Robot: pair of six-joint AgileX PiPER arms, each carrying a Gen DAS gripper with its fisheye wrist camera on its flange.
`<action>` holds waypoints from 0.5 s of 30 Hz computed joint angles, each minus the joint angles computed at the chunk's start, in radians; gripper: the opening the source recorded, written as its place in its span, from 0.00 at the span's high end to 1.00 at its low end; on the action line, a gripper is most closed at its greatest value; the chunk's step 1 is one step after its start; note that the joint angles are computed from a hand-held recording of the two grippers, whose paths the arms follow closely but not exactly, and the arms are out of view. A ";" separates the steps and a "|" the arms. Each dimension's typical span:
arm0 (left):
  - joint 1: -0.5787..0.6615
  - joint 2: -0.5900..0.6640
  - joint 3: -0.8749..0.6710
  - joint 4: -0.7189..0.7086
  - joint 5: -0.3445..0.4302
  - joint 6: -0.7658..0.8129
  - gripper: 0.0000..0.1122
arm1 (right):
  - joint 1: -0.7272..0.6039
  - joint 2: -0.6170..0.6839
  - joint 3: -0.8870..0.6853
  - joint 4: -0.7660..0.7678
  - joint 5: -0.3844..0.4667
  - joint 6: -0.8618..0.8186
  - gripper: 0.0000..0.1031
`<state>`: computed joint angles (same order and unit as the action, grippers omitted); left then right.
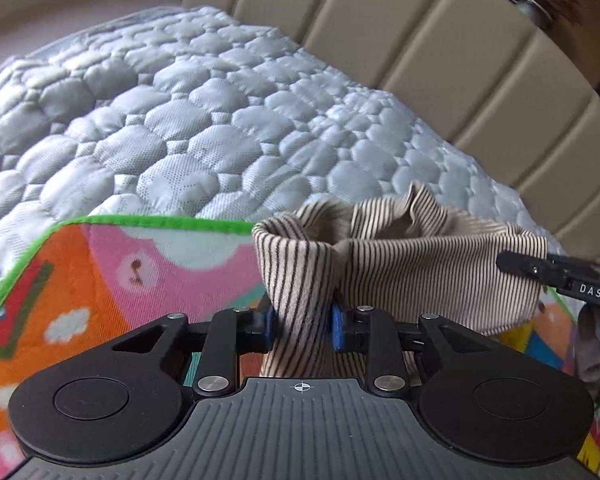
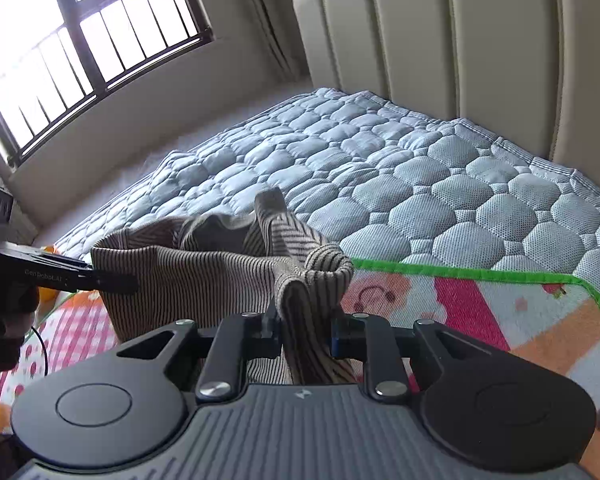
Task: Fold clothes
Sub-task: 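Grasp the folded shirt with the left gripper while the right gripper grasps it too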
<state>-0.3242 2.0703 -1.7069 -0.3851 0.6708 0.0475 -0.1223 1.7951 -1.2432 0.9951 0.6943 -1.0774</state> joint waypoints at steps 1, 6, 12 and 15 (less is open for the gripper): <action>-0.013 -0.058 0.069 0.011 -0.013 0.001 0.75 | -0.005 -0.055 0.058 -0.015 0.003 -0.009 0.81; -0.090 -0.326 0.410 0.101 -0.057 -0.060 0.73 | -0.019 -0.290 0.325 -0.158 -0.031 -0.045 0.80; -0.083 -0.566 0.755 0.025 -0.085 -0.070 0.70 | -0.193 -0.501 0.516 -0.250 0.123 -0.180 0.70; 0.020 -0.672 0.885 -0.240 -0.089 0.114 0.53 | -0.370 -0.551 0.534 -0.221 0.297 -0.257 0.50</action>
<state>-0.3039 1.3980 -0.8221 -0.6248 0.5817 0.1611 -0.4925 1.2443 -0.7097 0.7746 0.9912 -1.3341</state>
